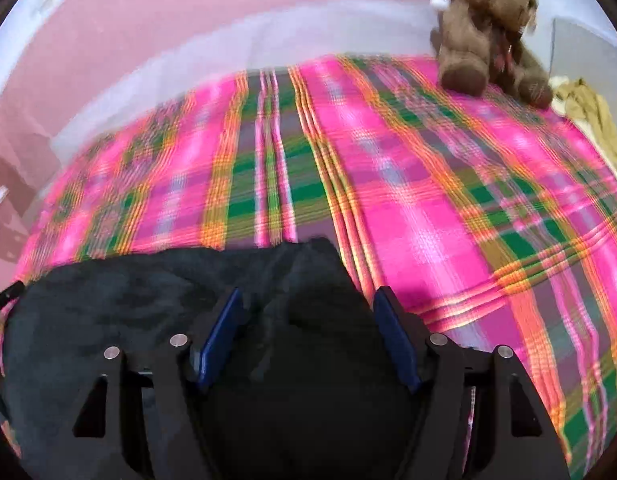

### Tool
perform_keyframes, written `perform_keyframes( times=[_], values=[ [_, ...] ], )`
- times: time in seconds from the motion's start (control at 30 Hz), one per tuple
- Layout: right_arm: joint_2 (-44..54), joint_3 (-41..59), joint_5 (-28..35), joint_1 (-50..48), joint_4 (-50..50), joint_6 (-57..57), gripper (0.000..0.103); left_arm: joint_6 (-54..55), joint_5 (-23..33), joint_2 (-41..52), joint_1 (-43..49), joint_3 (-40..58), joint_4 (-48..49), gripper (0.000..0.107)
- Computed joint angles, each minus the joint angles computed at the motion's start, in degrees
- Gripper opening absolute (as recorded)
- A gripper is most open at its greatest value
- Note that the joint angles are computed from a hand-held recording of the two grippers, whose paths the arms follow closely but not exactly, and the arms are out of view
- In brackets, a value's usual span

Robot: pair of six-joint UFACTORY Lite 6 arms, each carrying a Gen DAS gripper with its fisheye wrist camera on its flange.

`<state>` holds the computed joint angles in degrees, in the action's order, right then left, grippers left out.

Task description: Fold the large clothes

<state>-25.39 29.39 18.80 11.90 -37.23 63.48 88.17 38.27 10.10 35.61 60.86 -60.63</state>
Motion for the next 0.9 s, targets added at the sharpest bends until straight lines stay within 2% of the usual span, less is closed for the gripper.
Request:
perform_keyframes(
  times=[0.1,0.17,0.23,0.3,0.37,0.43,0.6,0.67,0.77,0.83,0.9],
  values=[
    [-9.03,-0.88,7.13,5.73,-0.72,1.56,0.068,-0.99,6.77,-9.42,0.62,-4.45,0.97,0.042],
    [-9.67,-1.68,9.84,8.93,-4.33,6.23,0.068,-2.5,8.64,-13.55,-2.29,-7.43,1.81,0.042],
    [-7.68,-2.8,9.51,9.18,-6.11,8.37,0.068,-3.4,5.41,-15.64,-8.46,-11.14,1.74,0.042],
    [-4.33,-4.05,6.29,6.89,-6.38,8.59,0.068,-5.99,-0.8,-12.45,-15.42,-12.81,2.48,0.042],
    [-3.08,-6.46,2.26,4.06,-9.89,11.09,0.068,-1.36,-7.22,-9.03,-19.17,-14.98,-2.85,0.042],
    [-2.45,-7.86,-0.54,2.55,-12.42,13.87,0.068,4.37,-8.12,-7.33,-19.18,-15.66,-8.78,0.043],
    [-0.17,-10.02,0.16,6.2,-30.08,34.1,0.068,11.98,-8.6,-6.22,-18.97,-17.16,-15.65,0.043],
    [0.71,-10.34,-0.72,5.8,-33.79,37.89,0.068,14.27,-9.2,-6.91,-19.31,-18.42,-17.95,0.043],
    [1.18,-9.87,-1.16,5.13,-33.03,36.79,0.068,13.56,-9.82,-7.41,-19.85,-18.5,-17.57,0.043],
    [0.53,-9.68,-0.73,5.18,-30.73,34.56,0.068,9.38,-10.08,-8.37,-20.01,-17.87,-13.74,0.043],
    [-1.51,-8.26,2.05,5.69,-20.53,24.64,0.068,2.48,-9.01,-11.31,-19.02,-17.55,-6.8,0.042]
  ],
)
